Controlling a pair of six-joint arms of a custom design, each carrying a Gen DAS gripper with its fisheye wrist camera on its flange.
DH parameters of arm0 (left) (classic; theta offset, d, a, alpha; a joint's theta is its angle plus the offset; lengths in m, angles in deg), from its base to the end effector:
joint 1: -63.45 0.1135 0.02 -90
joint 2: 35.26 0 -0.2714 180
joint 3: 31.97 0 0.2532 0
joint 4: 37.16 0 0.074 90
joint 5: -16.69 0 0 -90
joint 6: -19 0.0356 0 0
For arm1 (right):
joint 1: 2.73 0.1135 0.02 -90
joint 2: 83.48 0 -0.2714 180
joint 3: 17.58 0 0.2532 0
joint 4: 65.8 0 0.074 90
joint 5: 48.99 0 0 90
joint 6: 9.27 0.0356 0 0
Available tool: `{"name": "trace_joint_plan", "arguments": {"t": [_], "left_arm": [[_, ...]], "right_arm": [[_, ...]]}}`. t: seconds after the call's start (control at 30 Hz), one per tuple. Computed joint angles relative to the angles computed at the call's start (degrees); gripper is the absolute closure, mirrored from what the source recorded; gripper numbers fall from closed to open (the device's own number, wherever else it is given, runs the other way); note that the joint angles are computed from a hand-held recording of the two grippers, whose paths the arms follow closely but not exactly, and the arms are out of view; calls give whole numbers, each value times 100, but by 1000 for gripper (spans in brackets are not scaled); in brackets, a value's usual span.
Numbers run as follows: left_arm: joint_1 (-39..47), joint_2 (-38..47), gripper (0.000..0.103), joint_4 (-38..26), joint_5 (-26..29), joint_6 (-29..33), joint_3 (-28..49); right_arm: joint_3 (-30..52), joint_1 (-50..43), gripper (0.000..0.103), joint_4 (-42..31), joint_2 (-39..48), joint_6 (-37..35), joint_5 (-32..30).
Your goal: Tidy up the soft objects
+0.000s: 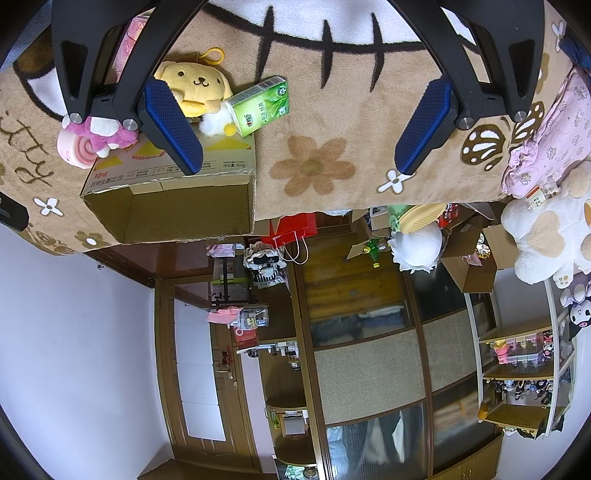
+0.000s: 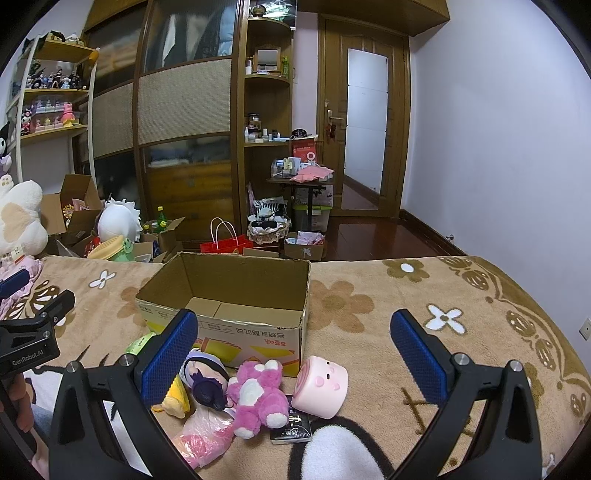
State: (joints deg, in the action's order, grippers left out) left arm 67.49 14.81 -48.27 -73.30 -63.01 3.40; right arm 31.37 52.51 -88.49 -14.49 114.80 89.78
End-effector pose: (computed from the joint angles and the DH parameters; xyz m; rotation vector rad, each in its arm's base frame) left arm 0.1889 0.0133 0.2096 0.0699 2.0226 0.1328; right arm 0.1544 0.1755 0.2140 0.0226 2.0345 -0.0297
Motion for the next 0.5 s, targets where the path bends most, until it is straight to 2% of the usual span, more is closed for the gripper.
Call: {"name": "trace_joint_plan", "arguments": {"t": [0.5], "left_arm": [[44, -58, 0, 2, -5, -8, -31]], "right_arm": [[1, -7, 0, -8, 1, 2, -15]]}}
